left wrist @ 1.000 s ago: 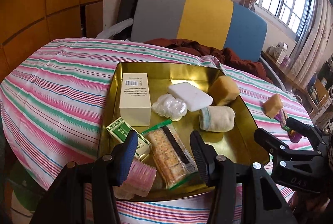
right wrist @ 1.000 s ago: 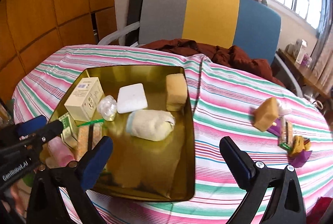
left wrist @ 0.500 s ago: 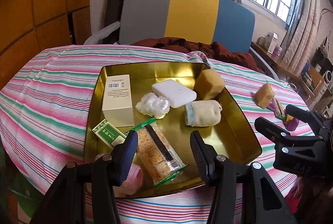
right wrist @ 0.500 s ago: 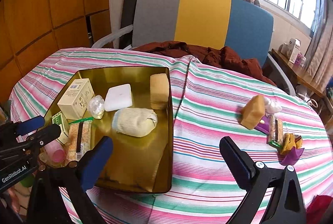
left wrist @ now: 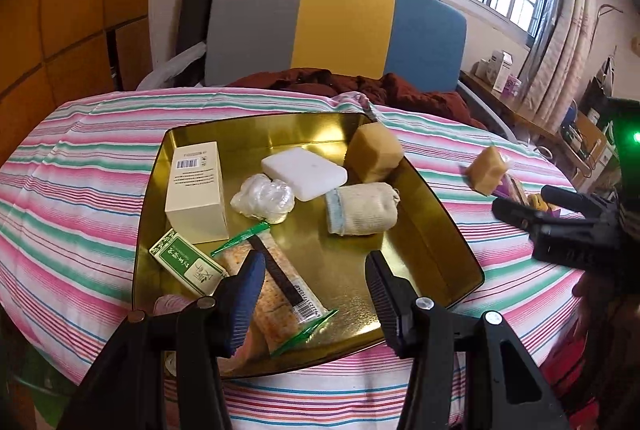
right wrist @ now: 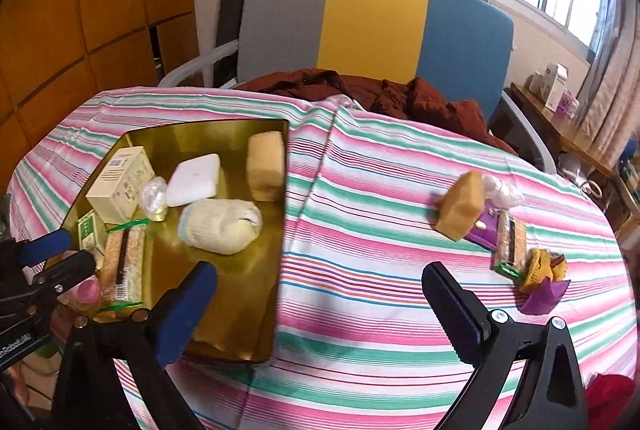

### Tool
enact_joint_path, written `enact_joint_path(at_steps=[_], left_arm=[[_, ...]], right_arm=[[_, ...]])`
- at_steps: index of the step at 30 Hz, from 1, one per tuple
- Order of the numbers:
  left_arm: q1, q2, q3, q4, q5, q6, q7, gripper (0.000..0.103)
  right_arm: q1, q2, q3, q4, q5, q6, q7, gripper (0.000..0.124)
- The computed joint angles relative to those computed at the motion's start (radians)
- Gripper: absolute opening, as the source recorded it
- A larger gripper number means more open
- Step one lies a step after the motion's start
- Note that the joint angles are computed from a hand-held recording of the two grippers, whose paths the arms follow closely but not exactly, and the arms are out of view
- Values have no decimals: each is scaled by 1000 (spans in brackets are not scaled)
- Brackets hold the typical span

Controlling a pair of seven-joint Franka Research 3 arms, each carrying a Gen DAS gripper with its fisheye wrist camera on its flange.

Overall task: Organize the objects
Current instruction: 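Withdraw both open tools from the tray, then move to the items and grasp the tan sponge with the left tool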

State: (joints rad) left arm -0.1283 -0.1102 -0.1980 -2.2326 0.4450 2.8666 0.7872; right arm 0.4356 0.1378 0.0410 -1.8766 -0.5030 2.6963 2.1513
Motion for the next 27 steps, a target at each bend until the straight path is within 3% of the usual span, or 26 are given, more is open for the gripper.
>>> enact_joint_path(at_steps=[11, 19, 27], left_arm=[[-22, 29, -3, 50, -21, -1, 69, 53], [-49, 94, -10, 138, -42, -33, 139, 53], [-94, 226, -34, 318, -105, -56, 273, 53]], right_arm=[[-100, -26, -38, 10, 105, -46, -8, 103], [-191, -24, -110, -14, 3, -23, 220, 103], [-293, -34, -103, -89, 320, 46, 242, 103]])
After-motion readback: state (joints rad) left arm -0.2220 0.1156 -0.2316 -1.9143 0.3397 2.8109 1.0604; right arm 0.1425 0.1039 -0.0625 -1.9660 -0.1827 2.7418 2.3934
